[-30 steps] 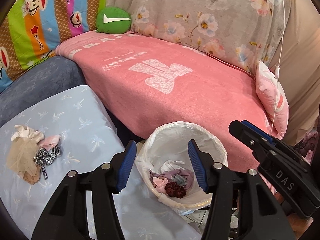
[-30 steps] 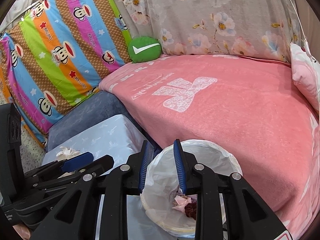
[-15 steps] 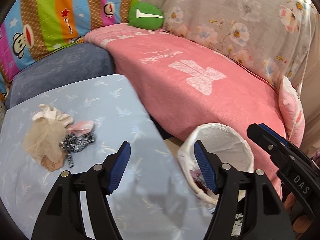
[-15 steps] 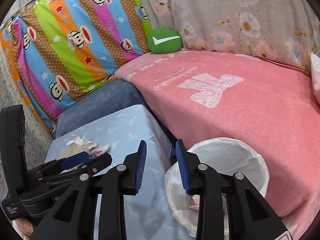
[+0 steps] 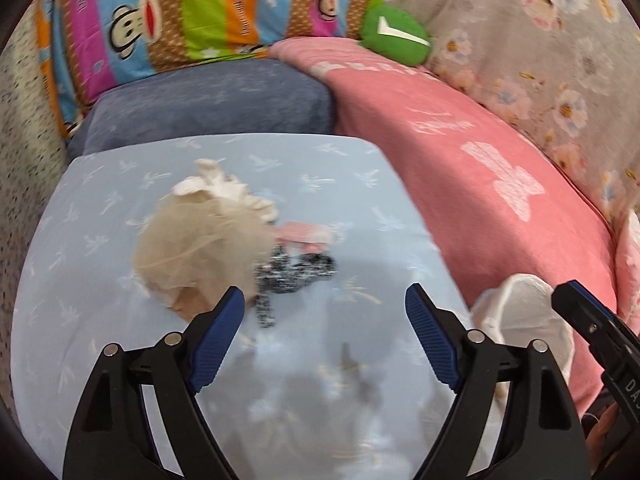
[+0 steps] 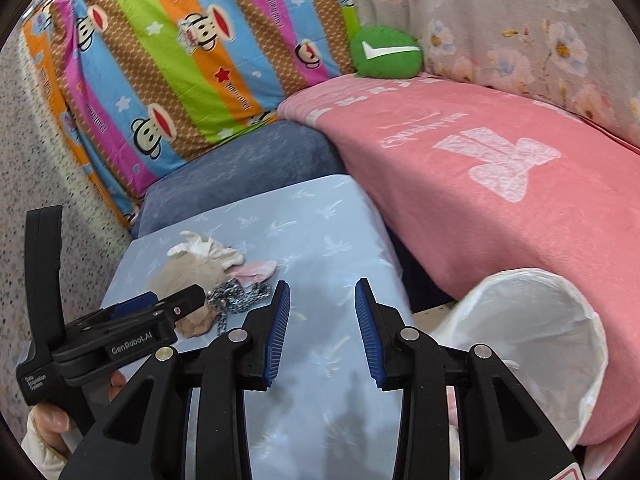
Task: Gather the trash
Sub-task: 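Move both tools back from the bin to the pile, then grasp the cream mesh fabric with the left tool while the right grasps the white cloth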
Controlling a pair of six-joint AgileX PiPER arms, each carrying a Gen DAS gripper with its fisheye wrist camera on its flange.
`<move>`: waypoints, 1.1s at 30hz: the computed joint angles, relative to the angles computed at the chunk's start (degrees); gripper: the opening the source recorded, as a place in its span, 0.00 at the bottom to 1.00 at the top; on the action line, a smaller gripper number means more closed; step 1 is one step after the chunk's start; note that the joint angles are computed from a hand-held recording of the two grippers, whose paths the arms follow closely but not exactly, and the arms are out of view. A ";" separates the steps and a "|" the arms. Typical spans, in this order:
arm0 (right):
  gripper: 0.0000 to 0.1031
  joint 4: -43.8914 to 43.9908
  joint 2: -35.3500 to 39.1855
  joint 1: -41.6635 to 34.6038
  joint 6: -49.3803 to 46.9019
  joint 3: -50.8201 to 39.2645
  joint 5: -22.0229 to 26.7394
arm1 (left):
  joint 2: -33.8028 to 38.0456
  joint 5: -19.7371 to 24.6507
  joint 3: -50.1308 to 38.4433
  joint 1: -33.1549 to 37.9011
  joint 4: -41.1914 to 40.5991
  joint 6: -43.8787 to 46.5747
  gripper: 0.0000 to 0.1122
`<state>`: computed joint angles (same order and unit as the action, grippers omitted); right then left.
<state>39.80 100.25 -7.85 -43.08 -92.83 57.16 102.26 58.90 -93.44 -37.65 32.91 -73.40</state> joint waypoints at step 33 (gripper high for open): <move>0.33 -12.58 18.44 25.22 19.42 -15.59 -3.68 | -9.74 -16.83 19.87 20.88 -11.70 11.40 0.04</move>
